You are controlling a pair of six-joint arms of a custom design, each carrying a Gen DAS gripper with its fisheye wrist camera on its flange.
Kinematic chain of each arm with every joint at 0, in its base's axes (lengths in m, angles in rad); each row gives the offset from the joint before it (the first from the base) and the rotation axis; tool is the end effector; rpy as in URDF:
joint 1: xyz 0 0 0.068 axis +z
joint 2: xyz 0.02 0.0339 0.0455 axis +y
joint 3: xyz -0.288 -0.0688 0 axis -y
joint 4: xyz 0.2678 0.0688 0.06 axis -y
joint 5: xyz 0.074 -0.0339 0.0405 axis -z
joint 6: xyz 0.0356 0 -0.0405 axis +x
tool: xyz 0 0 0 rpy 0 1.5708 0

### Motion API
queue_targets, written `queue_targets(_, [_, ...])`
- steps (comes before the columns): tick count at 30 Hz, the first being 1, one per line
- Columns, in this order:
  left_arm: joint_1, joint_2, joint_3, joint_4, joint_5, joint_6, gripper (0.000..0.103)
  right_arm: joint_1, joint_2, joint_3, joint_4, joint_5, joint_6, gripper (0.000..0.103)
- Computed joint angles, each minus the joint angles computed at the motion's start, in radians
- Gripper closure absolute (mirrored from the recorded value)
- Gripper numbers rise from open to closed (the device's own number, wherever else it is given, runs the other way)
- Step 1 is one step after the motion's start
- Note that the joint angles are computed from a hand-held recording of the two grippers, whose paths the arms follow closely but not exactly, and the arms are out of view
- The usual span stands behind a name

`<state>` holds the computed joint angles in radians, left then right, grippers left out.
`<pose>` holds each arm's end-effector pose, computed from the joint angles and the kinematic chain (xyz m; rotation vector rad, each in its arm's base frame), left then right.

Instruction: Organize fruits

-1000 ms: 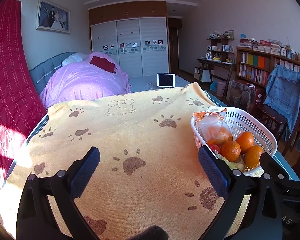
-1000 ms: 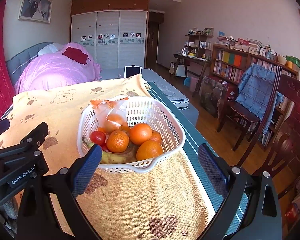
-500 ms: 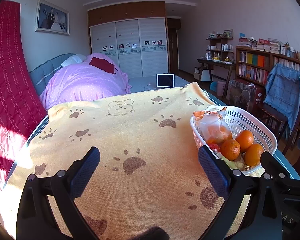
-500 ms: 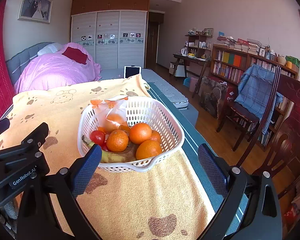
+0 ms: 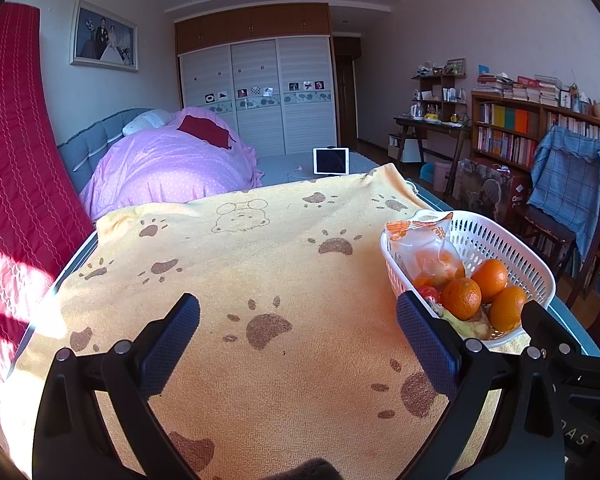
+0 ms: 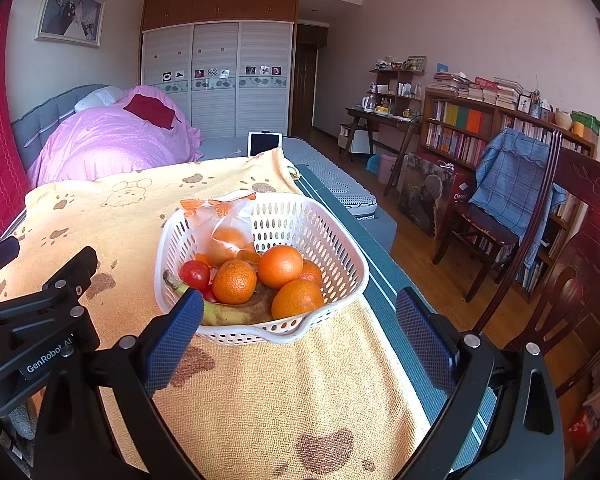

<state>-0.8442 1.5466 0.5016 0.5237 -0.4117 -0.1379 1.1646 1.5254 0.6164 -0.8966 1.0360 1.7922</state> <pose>0.2045 -0.2086 0.1468 0.4730 1.9942 -0.1808 0.1061 0.1692 0.1372 0.5151 2.0457 -0.3579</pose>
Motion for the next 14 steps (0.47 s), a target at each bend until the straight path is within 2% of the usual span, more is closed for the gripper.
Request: queue_targets(14, [0.019, 0.007, 0.009, -0.015, 0.021, 0.002, 0.005, 0.008, 0.001, 0.001, -0.005, -0.006, 0.007, 0.005])
